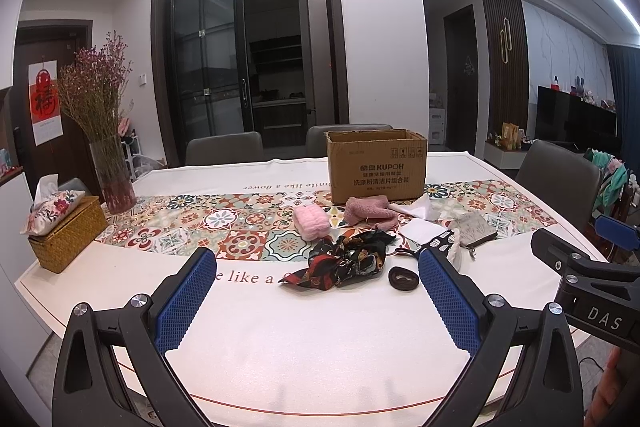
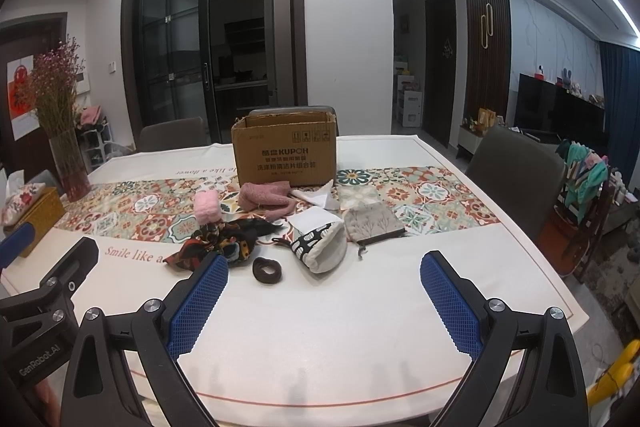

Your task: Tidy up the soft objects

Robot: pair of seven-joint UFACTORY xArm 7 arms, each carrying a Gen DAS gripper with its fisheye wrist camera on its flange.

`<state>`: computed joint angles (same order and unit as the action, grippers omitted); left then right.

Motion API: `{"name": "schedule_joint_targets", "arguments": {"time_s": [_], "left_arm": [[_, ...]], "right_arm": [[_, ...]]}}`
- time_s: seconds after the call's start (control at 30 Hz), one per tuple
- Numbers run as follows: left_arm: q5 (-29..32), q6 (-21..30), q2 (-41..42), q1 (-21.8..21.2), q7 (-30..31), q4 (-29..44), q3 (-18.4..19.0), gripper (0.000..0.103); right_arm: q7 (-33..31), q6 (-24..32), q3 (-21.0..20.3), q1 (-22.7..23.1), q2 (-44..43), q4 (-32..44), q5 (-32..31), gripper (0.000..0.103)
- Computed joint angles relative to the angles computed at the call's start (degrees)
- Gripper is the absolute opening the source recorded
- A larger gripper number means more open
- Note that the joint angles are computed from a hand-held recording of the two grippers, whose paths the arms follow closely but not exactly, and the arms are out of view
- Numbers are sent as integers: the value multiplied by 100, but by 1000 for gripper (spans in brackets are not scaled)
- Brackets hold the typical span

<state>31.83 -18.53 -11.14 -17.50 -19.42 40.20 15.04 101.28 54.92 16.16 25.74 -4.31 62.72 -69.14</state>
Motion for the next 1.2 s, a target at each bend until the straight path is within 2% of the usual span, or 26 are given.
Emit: {"name": "schedule_joint_targets", "arguments": {"time_s": [0.43, 0.7, 0.83, 0.97, 1.1, 1.2], "left_arm": [[46, -13, 15, 33, -43, 7, -20, 103], [562, 40, 127, -270, -503, 149, 385, 103], [1112, 91, 245, -534, -1016, 327, 745, 103], [1674, 110, 402, -577, -1563, 541, 862, 103], [2663, 169, 684, -802, -2597, 957, 1195, 103], [3743, 189, 995, -815, -3773, 1452, 1307, 103]], "right_arm": [[2, 11, -17, 22, 57, 44, -19, 98], [-127, -37, -32, 15, 10, 33, 74, 98], [-103, -99, -45, -11, 43, 28, 31, 98], [-1, -256, -95, -56, 131, 33, -101, 98], [-9, -353, -188, -85, 291, 135, -177, 98], [-85, -486, -292, -108, 441, 242, -215, 98]]}}
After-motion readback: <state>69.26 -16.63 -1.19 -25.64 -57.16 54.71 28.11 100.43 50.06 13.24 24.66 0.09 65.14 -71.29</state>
